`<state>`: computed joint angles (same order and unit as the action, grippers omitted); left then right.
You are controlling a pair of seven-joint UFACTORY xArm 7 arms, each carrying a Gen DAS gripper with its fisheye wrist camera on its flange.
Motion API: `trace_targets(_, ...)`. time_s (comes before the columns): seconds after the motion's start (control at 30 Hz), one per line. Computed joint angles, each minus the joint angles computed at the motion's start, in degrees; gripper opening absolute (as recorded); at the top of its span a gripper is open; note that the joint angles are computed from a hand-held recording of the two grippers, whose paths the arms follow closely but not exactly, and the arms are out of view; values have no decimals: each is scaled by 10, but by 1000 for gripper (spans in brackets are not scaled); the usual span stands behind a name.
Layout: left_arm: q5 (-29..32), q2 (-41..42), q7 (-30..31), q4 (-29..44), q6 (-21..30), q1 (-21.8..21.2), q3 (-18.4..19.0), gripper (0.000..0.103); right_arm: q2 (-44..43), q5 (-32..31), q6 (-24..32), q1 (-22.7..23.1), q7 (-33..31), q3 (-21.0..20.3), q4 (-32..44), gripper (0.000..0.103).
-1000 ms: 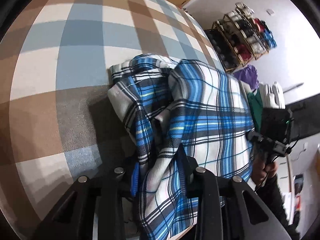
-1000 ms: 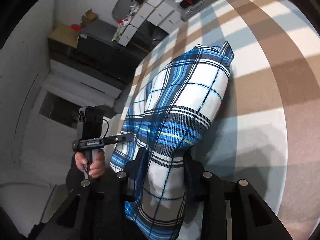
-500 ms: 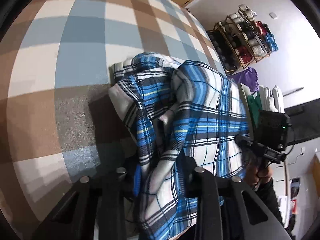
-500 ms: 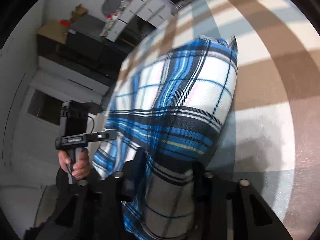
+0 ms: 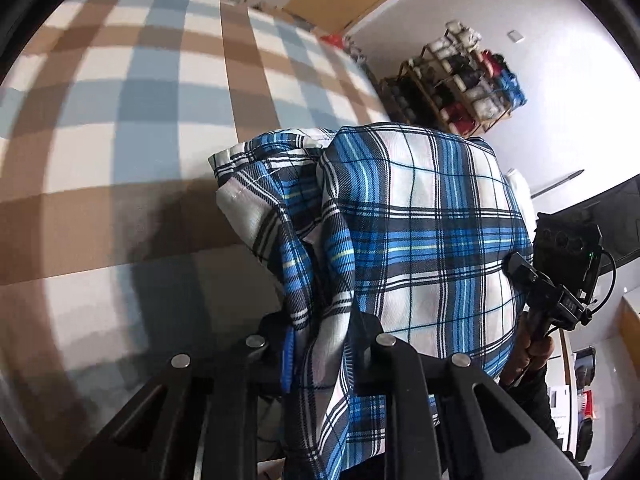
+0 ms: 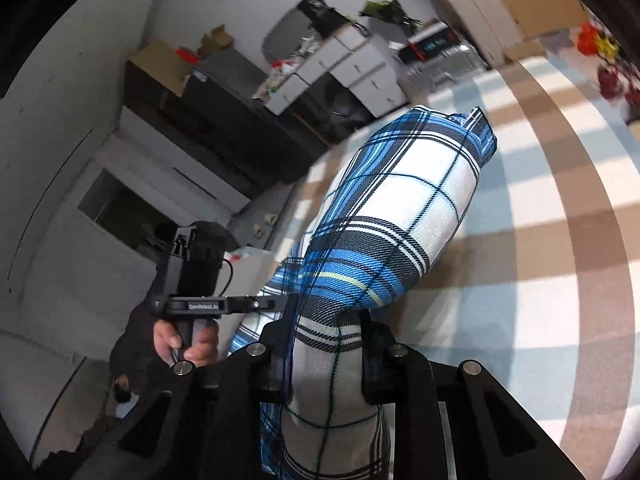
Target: Fold large clothes
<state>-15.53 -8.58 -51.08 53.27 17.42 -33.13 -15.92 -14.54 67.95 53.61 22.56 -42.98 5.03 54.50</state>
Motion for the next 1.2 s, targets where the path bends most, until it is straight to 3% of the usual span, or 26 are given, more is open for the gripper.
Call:
trace_targets(0.13, 76, -92, -78, -14, 74, 33, -21, 14, 7, 1, -6, 23, 24, 23, 50, 24)
trace_targets(0.23, 99, -172, -109, -26, 147, 47, -26, 14, 25, 8, -16, 48, 35, 44, 95, 24)
trace_targets(0.5, 133, -424, -163, -23, 451, 101, -36, 13, 168, 5, -67, 136, 61, 133, 277, 24)
trace_targets(0.67, 131, -563, -176, -34, 639, 142, -31, 13, 345, -58, -109, 208, 123, 197, 438, 24)
trace_targets(0.77, 122, -634, -183, -64, 705, 164, -25, 13, 448, -116, -126, 259, 167, 219, 517, 24)
trace_targets(0.9, 90, -752, -198, -175, 720, 182, -5, 13, 569, -250, -108, 347, 283, 195, 624, 24)
trace_targets(1.0, 48, -822, -201, -274, 734, 184, -4, 10, 653, -393, 17, 416, 406, 139, 758, 32)
trace_targets(1.07, 25, -861, -212, -309, 743, 188, -6, 11, 677, -461, 109, 428, 403, 131, 824, 39)
trace_targets(1.13, 17, -898, -221, -320, 756, 194, -9, 16, 645, -514, 124, 434, 372, 119, 804, 41)
trace_targets(1.2, 26, -881, -221, -291, 798, 208, -23, 18, 616, -584, 147, 449, 358, 96, 796, 55)
